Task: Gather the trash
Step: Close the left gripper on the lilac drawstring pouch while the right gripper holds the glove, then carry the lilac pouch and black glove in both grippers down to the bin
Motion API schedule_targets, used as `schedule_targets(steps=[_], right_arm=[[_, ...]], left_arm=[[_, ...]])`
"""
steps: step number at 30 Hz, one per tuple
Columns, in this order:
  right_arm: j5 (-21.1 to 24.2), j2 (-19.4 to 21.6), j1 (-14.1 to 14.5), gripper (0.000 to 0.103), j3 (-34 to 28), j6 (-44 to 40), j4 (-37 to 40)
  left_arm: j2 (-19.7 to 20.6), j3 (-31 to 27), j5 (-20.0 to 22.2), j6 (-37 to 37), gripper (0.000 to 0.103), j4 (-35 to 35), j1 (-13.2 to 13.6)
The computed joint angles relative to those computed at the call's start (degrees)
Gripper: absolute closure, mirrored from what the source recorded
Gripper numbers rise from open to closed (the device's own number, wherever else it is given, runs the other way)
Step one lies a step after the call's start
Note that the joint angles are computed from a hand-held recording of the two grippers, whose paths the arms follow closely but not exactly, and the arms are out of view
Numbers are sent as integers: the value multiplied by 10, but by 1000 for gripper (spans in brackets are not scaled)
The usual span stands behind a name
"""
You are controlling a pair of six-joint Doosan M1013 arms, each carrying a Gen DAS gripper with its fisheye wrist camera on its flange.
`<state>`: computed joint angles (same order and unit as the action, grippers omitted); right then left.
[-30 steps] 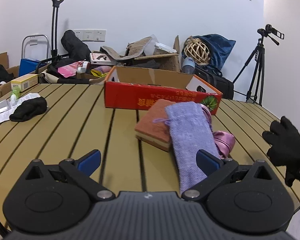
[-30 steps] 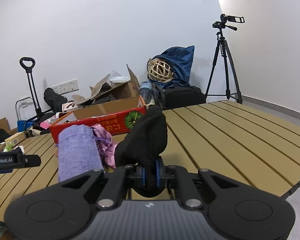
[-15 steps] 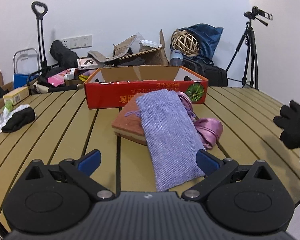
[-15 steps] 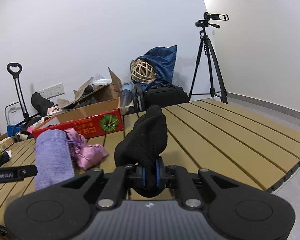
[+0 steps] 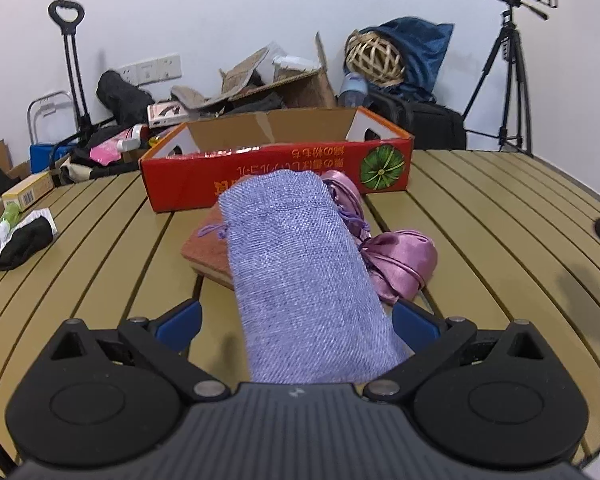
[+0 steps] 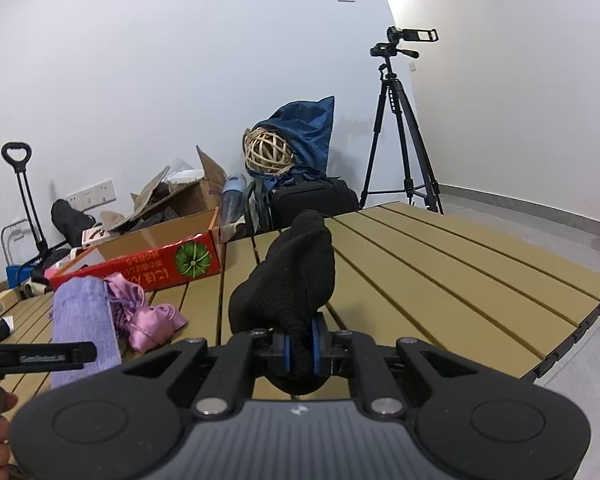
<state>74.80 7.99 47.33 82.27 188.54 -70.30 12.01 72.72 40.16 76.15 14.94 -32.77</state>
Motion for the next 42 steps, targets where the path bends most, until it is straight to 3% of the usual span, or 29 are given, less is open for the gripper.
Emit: schedule_targets(steps=[5,16,27,31,36,42], right_arm=[[3,-7,-4,94,8,12,4],[-2,-9,-10,94,8,17,12],[-13,-15,-11,93,14,23,17],[-16,-16,-12,93,15,26,16],[-22,-16,-13,93,15,26,17],[-29,-20,-13,93,21,32,17]], left_arm=[[27,-39,57,-60,0,31,-8],[57,-75,119,-150,0,121,-35],[68,-83,142,-160,1,148,-43],[68,-85,138,-147,17,141,-43],[63,-79,132,-139,47,145,-47],[54,-68,121,-133,60,161,-51]])
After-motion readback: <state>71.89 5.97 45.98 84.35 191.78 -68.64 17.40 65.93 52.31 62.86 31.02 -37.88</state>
